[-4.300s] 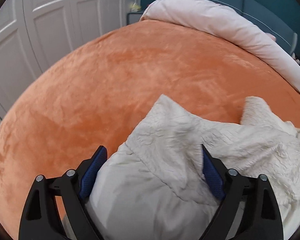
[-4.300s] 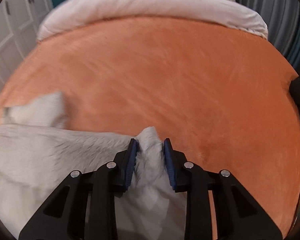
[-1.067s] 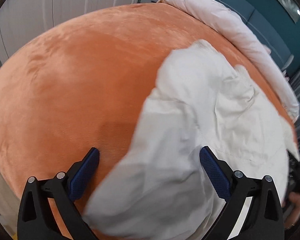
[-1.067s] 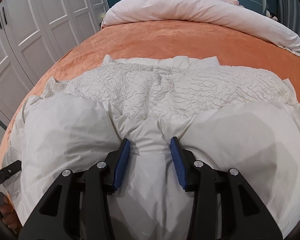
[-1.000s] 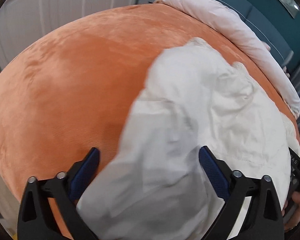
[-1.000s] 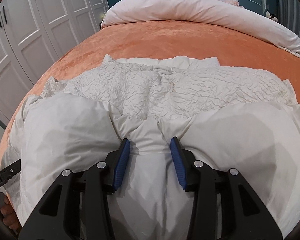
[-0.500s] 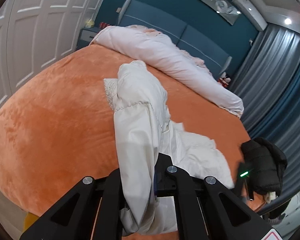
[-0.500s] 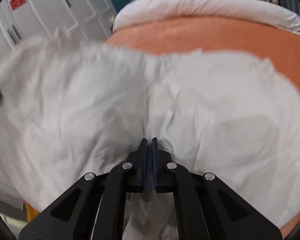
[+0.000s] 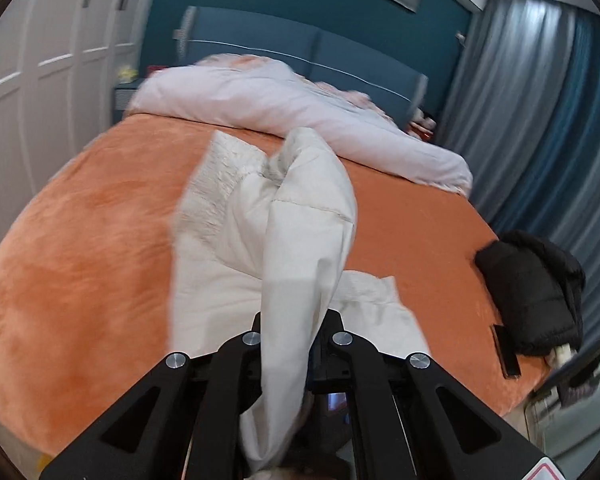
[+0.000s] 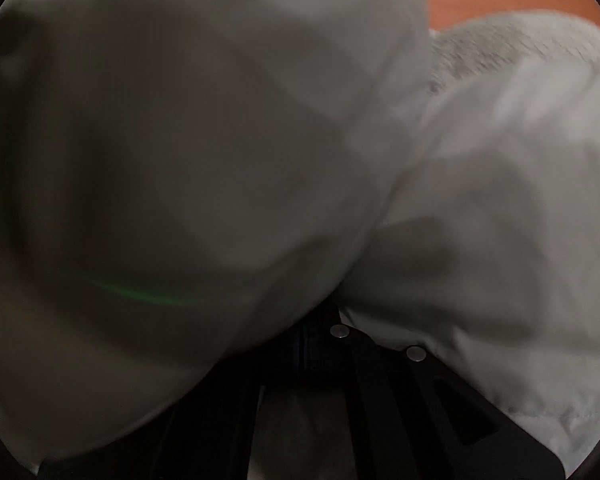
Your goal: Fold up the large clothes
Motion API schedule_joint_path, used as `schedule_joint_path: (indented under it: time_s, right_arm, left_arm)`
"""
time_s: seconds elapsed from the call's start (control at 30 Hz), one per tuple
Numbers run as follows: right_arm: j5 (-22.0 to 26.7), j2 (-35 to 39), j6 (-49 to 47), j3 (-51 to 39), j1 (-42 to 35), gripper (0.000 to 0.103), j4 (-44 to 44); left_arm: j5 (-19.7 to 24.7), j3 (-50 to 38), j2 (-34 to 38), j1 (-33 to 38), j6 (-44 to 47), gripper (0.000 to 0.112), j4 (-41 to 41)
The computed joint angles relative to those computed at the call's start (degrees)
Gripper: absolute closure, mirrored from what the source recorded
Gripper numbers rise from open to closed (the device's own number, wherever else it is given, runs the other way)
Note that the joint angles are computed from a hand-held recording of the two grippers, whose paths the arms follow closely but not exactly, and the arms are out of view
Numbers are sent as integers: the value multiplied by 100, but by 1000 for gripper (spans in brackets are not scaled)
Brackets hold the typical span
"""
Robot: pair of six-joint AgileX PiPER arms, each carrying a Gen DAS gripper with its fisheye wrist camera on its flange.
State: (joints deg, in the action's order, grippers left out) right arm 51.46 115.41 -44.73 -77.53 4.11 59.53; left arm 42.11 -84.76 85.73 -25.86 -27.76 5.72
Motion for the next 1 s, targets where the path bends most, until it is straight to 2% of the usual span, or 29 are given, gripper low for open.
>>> schedule_joint_path:
  time_s: [0.07,0.13,0.27,0.47,0.57,0.63,0.7,0.83,0.87,0.9,0.97,1.0]
  right_arm:
    - [385,-426,-625,510,-662,103,366]
    - [736,-955,-1123,1024,-1671,103,399]
    - [1103,-1212,-1218,1069,-3213,103,12]
    - [1329,-1141,-1235,757,-4278,103,-93]
    - [1312,-1349,-1177,848,-4291,102,29]
    - [1397,-1468,-1223,718,-4324,92,98]
    - [1281,-1643,-1092,518,-4079,70,224]
    - [1219,-1568,-694,-166,-3535,55,68]
    - [1192,-1315,-466,-575,-3269,40,-40]
    - [1203,-1118,-338,-849,-3173,35,-154]
    - [1292,-517,239,-1674,-2828,35,-651]
    - [1440,-226,326,-1974,-2826,48,-782]
  left_arm:
    - [27,-256,271,-265,-27,111,97]
    - [1,-473,614,-483,105,111,-59]
    - [-61,-666,1244,-1052,194,111,-291]
    - [-91,-775,2188,-1985,-80,110,431]
    - [-228,-598,2378,-2275,-466,110,1051]
    - [-264,-565,2458,-2369,-658,110,1289]
    - [-367,-426,2445,-2361,-718,110,1373]
    - [-463,-293,2451,-2408,-977,110,1658]
    - [-461,-272,2456,-2458,-1113,110,1789]
    - [-409,-284,2471,-2506,-1191,110,1917]
    - [-350,-273,2454,-2588,-1354,108,2069]
    - [-320,-273,2425,-2602,-1377,107,2100]
